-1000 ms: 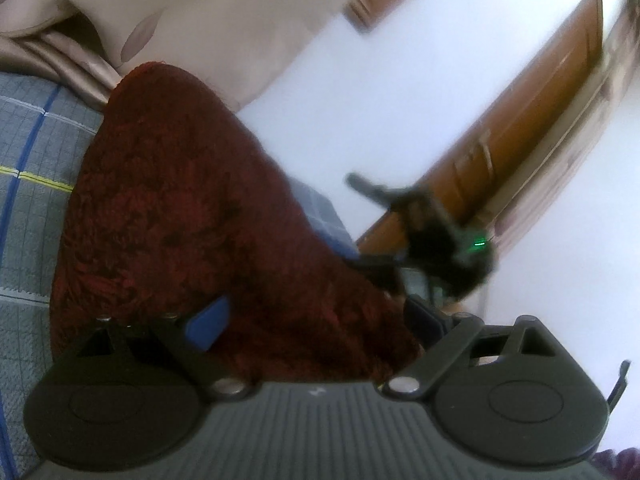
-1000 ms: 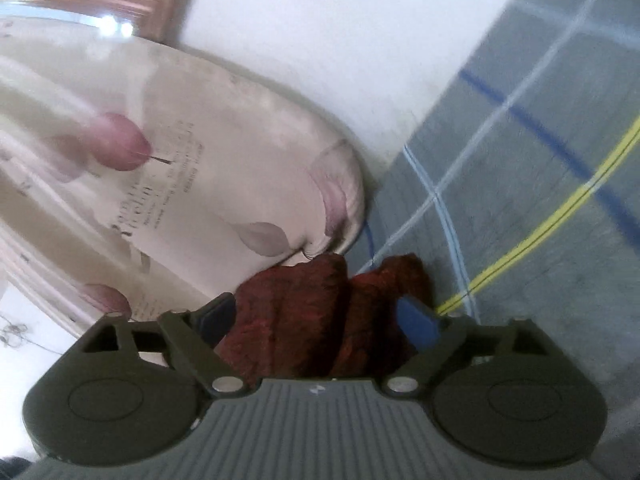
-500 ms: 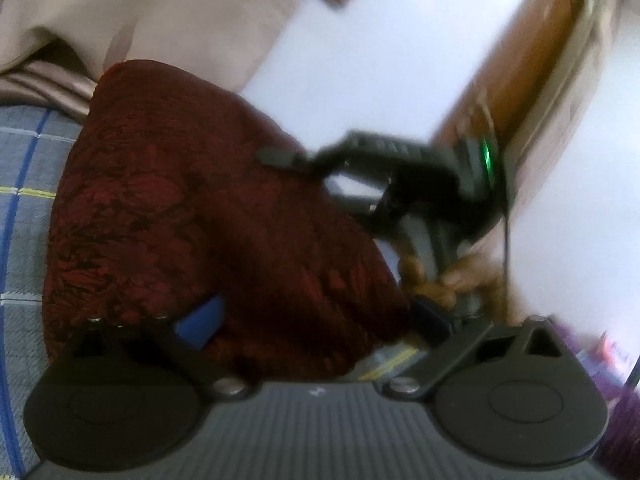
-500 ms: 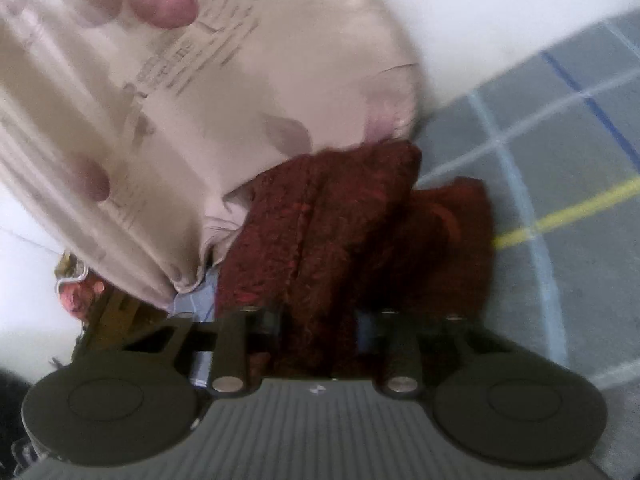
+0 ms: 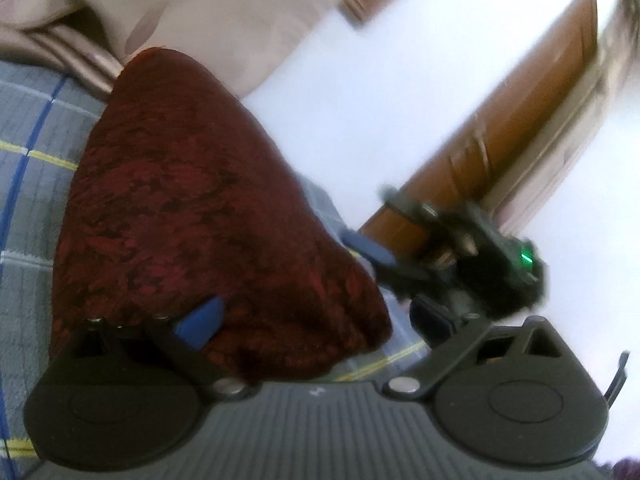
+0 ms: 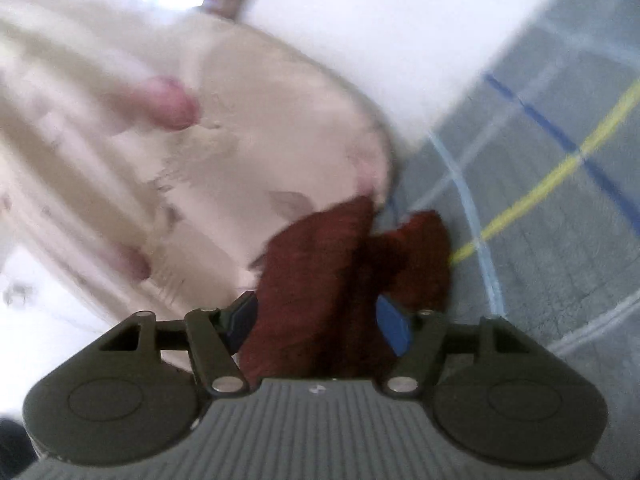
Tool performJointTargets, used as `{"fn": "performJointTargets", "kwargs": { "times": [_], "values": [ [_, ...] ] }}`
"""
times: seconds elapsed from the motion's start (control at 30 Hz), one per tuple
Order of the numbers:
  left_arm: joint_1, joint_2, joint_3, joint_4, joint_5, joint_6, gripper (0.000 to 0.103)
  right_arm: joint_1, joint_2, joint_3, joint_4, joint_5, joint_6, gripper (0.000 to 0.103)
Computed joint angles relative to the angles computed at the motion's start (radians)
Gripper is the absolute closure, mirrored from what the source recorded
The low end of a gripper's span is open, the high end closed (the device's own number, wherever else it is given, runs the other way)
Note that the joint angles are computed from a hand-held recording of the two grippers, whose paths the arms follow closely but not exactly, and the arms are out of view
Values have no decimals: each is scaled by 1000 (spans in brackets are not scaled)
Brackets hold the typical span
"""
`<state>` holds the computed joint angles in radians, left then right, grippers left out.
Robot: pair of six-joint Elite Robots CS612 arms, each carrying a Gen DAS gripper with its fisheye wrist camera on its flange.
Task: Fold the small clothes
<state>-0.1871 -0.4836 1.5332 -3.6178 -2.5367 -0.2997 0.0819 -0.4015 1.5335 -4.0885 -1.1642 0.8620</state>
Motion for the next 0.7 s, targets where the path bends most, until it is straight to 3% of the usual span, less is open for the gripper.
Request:
{"fn": "performJointTargets", "kwargs": {
  "times": [0.1,0.23,0.27,0.3,0.37,0.47,0.6,0.63,0.7],
  "values": [
    [10,4,3,-29,-9,-48,2,24,-52,67,29,32,-128,35],
    [22,0,21,-52,5,-64,2,79,-117,118,238,-24,-357,36],
    [23,-5,28,-49,12,-62,2,90,-119,115,272,-48,-385,58],
    [26,-9,32,-48,13,-63,2,95,-117,110,291,-61,-387,90],
    [34,-16,39,-58,5,-66,2,96,-104,117,241,-89,-317,88],
    [36,-23,39,-31,16,-48,2,74,-69,128,122,-81,-133,90],
    [39,-15,28,-25,25,-52,2,45,23,80,54,26,122,94],
    [39,-14,25,-6,23,-44,2,43,33,73,33,31,157,94],
    [34,-15,25,16,29,-29,2,48,18,85,49,22,118,87]
  ]
}}
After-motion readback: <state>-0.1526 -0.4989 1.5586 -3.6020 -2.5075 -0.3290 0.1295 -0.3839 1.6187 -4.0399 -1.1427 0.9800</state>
